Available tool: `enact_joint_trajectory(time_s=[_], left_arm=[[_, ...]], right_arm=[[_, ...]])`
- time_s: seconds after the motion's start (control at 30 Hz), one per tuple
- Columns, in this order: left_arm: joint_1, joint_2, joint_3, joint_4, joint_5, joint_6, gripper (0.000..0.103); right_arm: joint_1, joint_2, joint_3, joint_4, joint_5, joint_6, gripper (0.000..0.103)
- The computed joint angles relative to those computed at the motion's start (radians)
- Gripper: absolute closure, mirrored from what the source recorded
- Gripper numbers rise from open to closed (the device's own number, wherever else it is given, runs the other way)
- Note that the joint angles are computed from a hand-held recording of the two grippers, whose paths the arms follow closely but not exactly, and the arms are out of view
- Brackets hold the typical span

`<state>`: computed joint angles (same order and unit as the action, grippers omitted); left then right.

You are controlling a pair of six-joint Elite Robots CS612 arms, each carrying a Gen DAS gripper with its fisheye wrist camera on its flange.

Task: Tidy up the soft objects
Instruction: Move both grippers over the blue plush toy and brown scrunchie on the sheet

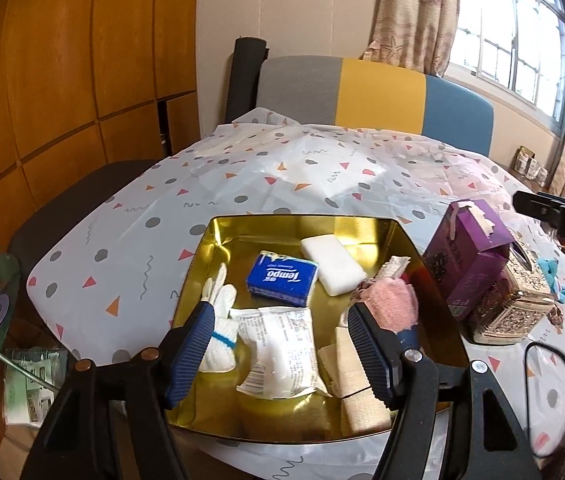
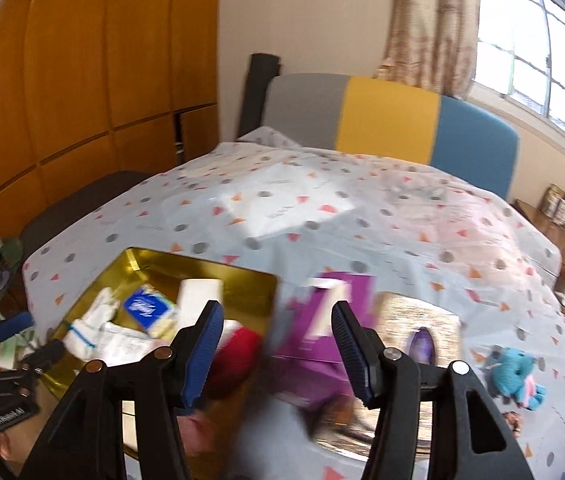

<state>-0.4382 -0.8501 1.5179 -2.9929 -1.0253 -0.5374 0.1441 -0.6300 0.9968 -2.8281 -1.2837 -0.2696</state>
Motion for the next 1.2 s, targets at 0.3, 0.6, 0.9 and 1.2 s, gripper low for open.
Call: enact_joint_trajectory(time_s=[0.3, 0.6, 0.9, 1.2], left_arm=[[-0.018, 0.01, -0.035, -0.029, -0.01, 0.088, 0.033], [-0.036, 0.031, -0.091, -0.039, -0.05, 0.173, 0.031], [-0.059, 0.059, -0.153, -0.033, -0.111, 0.274, 0.029], [-0.077, 0.1, -0.235, 0.013, -0.171, 0.333, 0.029]], right_arm=[[-0.058, -0.009, 0.013, -0.05, -0.103, 0.07, 0.046], [-0.12, 0.017, -0.023, -0.034, -0.262, 0.198, 0.046], [-0.188, 0.059, -0.067, 0.073, -0.396, 0.381, 0.046], [-0.258, 0.077, -0.072, 0.243, -0.407, 0.711, 0.046]])
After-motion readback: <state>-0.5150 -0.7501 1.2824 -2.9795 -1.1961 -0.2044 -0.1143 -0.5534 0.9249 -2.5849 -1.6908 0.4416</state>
